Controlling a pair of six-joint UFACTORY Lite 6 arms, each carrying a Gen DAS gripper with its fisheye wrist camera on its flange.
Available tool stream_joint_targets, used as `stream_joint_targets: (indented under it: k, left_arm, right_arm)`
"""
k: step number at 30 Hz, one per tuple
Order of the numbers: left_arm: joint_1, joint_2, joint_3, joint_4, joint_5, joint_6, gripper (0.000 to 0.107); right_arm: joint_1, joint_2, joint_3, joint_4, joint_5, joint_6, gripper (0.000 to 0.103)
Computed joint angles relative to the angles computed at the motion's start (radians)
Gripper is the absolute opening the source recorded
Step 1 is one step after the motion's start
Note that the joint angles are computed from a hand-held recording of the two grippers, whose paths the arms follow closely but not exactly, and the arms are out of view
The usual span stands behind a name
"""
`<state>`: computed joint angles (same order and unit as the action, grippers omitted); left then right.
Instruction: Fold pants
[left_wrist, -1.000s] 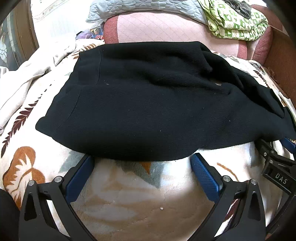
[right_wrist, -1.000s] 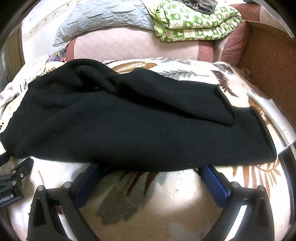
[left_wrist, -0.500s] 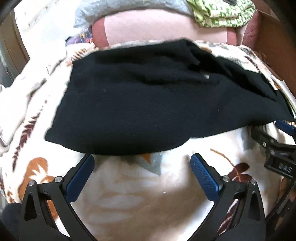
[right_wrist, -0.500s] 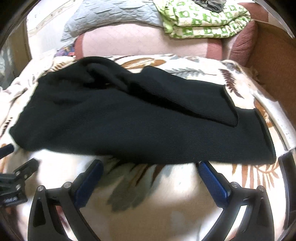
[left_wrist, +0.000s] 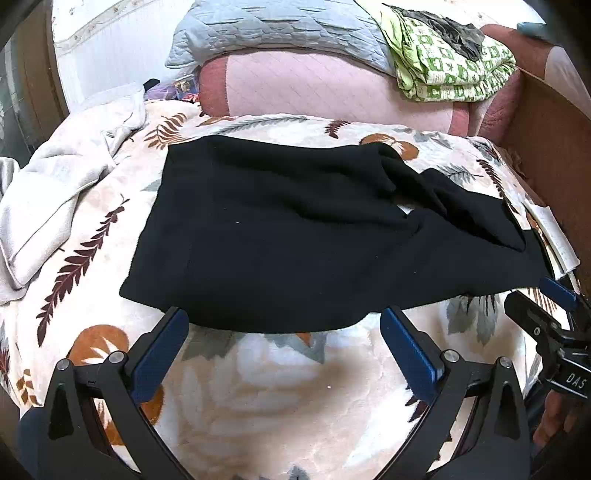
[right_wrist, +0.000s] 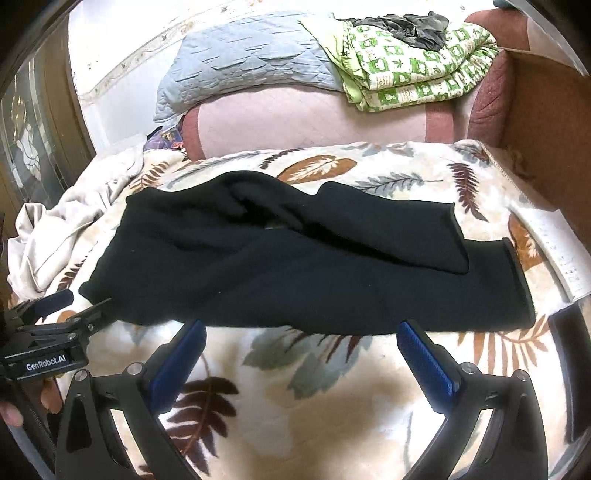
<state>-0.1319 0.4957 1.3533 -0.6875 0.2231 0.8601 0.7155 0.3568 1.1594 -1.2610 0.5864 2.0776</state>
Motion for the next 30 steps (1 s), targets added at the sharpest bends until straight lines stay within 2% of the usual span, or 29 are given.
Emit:
stream_joint_targets:
  k: [4, 7, 10, 14, 16, 20, 22, 24, 25, 27, 29, 30]
  left_arm:
    - [0.022, 0.022, 0.03, 0.063, 0.032, -0.067, 0.103]
    - [0.068, 0.064, 0.074, 0.044, 0.088, -0.091, 0.103]
    - [0.106, 0.108, 0.104, 0.042, 0.087, -0.135, 0.103]
    - [0.139, 0.198, 0.209, 0.143, 0.144, -0.294, 0.103]
    - [0.16, 0.243, 0.266, 0.138, 0.179, -0.342, 0.103]
    - [0.178, 0.357, 0.419, 0.169, 0.257, -0.462, 0.103]
    - [0.171, 0.38, 0.447, 0.177, 0.236, -0.489, 0.103]
    - [0.163, 0.413, 0.498, 0.18, 0.248, -0.504, 0.103]
    - [0.16, 0.426, 0.522, 0.173, 0.261, -0.507, 0.103]
    - [0.162, 0.457, 0.567, 0.111, 0.286, -0.467, 0.099]
    - [0.157, 0.479, 0.612, 0.168, 0.303, -0.527, 0.063]
    - [0.149, 0.495, 0.647, 0.258, 0.314, -0.594, 0.027]
  right_arm:
    - [0.017, 0.01, -0.005, -0.024, 0.008, 0.036, 0.102]
    - [0.002, 0.0, -0.037, -0.05, -0.028, 0.082, 0.102]
    - [-0.029, 0.005, -0.061, -0.076, -0.091, 0.142, 0.102]
    - [-0.071, 0.021, -0.098, -0.236, -0.18, 0.346, 0.1]
    - [-0.096, 0.036, -0.099, -0.318, -0.222, 0.441, 0.099]
    - [-0.15, 0.086, -0.09, -0.586, -0.288, 0.731, 0.092]
    - [-0.164, 0.115, -0.076, -0.712, -0.273, 0.869, 0.092]
    - [-0.175, 0.143, -0.048, -0.753, -0.261, 0.906, 0.092]
    - [-0.179, 0.159, -0.026, -0.738, -0.259, 0.89, 0.088]
    - [-0.192, 0.194, 0.02, -0.701, -0.256, 0.847, 0.063]
    - [-0.21, 0.213, 0.036, -0.633, -0.251, 0.795, 0.009]
    - [-0.224, 0.206, 0.026, -0.657, -0.265, 0.831, 0.009]
